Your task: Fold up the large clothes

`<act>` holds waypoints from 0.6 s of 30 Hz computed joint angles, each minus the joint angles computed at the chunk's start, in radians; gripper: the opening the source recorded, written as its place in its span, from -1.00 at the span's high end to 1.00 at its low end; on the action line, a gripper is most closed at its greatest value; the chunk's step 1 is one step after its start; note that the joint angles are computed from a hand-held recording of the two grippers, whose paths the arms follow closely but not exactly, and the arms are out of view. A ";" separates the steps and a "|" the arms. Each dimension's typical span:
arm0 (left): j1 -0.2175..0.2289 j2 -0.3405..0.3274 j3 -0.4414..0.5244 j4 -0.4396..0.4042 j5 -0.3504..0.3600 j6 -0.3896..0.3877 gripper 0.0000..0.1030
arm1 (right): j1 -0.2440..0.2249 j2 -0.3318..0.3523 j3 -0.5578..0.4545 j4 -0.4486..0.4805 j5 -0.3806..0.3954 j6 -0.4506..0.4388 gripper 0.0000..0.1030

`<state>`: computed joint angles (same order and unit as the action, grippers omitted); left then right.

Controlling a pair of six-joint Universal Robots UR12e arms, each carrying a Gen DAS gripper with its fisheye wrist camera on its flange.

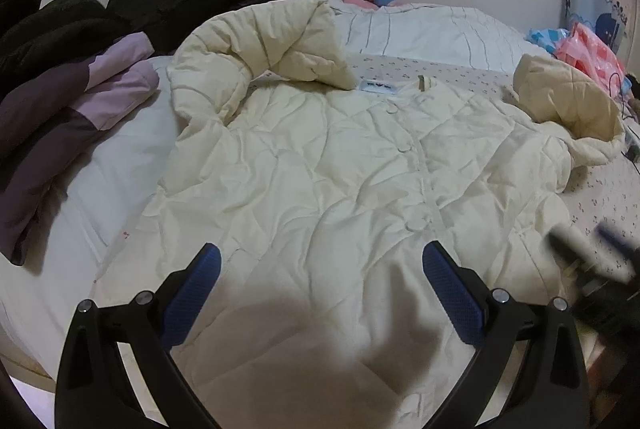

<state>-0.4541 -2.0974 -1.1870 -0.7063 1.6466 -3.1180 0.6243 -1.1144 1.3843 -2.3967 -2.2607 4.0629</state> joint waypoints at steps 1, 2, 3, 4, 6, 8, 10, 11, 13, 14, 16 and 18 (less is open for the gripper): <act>-0.003 -0.002 0.002 0.002 0.004 0.006 -0.88 | 0.007 -0.002 -0.001 -0.009 -0.043 -0.013 -0.87; -0.006 -0.004 0.004 0.002 0.012 0.011 -0.88 | 0.012 -0.003 -0.002 -0.019 -0.076 -0.023 -0.87; -0.009 -0.005 0.005 0.004 0.019 0.015 -0.88 | 0.014 -0.004 -0.003 -0.025 -0.089 -0.027 -0.87; -0.011 -0.008 0.008 0.003 0.023 0.015 -0.88 | 0.015 -0.005 -0.001 -0.035 -0.095 -0.031 -0.87; -0.014 -0.012 0.015 -0.004 0.022 0.010 -0.88 | 0.012 -0.006 -0.001 -0.042 -0.083 -0.039 -0.87; -0.017 -0.017 0.023 -0.013 0.026 0.006 -0.88 | 0.007 -0.007 0.002 -0.053 -0.066 -0.050 -0.87; -0.021 -0.023 0.030 -0.020 0.033 0.008 -0.88 | 0.008 -0.010 0.006 -0.052 -0.064 -0.051 -0.87; -0.023 -0.024 0.031 -0.023 0.036 0.009 -0.88 | 0.012 -0.014 0.012 -0.054 -0.068 -0.049 -0.87; -0.026 -0.028 0.036 -0.029 0.044 0.012 -0.88 | 0.014 -0.013 0.008 -0.058 -0.081 -0.055 -0.87; -0.027 -0.028 0.036 -0.030 0.044 0.011 -0.88 | 0.016 -0.013 0.009 -0.059 -0.084 -0.057 -0.87; -0.028 -0.029 0.038 -0.029 0.045 0.008 -0.88 | 0.017 -0.013 0.009 -0.060 -0.088 -0.056 -0.87; -0.029 -0.031 0.039 -0.030 0.043 0.006 -0.88 | 0.016 -0.014 0.010 -0.060 -0.086 -0.050 -0.87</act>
